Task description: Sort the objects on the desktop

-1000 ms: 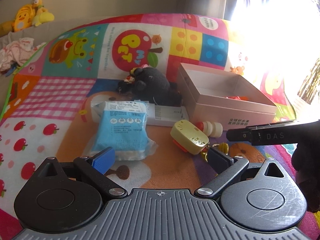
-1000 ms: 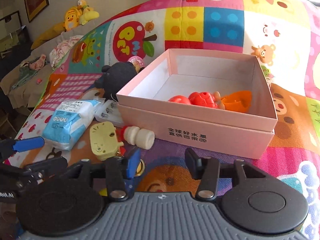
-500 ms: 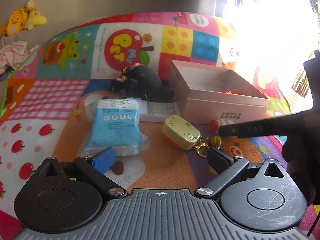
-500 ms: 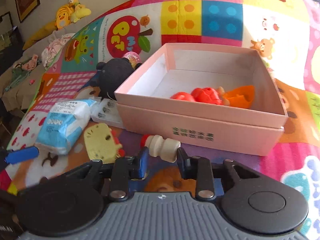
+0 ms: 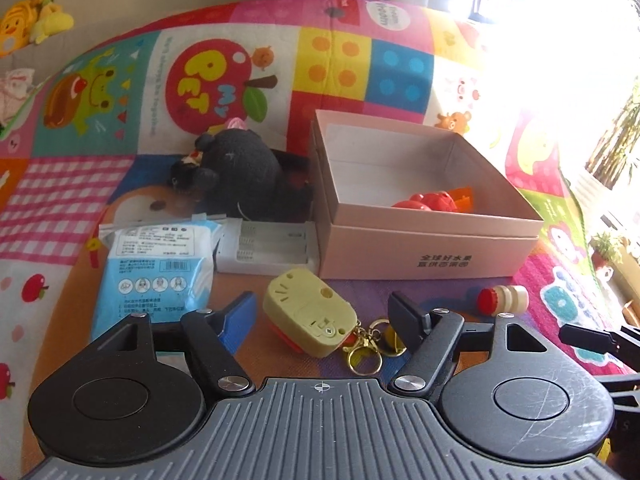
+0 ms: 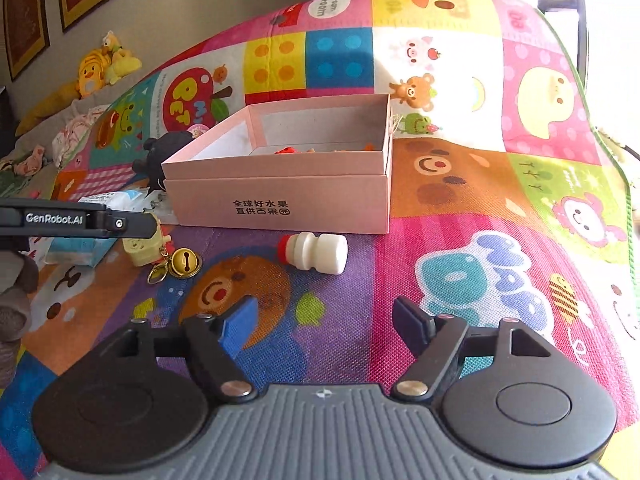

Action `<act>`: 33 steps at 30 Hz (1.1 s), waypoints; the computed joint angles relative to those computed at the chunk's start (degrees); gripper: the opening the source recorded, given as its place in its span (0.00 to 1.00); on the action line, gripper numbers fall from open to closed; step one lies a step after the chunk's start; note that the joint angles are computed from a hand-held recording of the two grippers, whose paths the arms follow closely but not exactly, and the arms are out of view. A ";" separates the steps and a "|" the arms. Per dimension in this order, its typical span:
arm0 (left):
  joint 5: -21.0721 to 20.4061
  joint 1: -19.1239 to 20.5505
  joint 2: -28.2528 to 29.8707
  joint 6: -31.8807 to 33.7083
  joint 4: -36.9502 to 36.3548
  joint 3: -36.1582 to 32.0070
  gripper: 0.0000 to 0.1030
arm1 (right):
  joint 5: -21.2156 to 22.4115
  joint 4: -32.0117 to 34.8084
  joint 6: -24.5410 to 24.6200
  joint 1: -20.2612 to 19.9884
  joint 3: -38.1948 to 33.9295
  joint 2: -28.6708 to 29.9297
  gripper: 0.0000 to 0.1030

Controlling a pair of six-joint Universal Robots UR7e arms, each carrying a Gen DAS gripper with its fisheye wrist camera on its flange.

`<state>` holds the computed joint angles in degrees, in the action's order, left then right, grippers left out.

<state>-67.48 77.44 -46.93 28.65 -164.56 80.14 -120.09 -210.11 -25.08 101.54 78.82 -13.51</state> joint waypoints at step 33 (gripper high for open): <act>0.87 -1.66 -2.84 32.76 -21.72 15.07 0.62 | 0.97 -2.89 1.43 -0.38 0.42 0.33 0.95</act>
<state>-66.60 75.78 -49.77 61.42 -186.28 95.21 -119.12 -212.99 -23.65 101.15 79.24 -13.19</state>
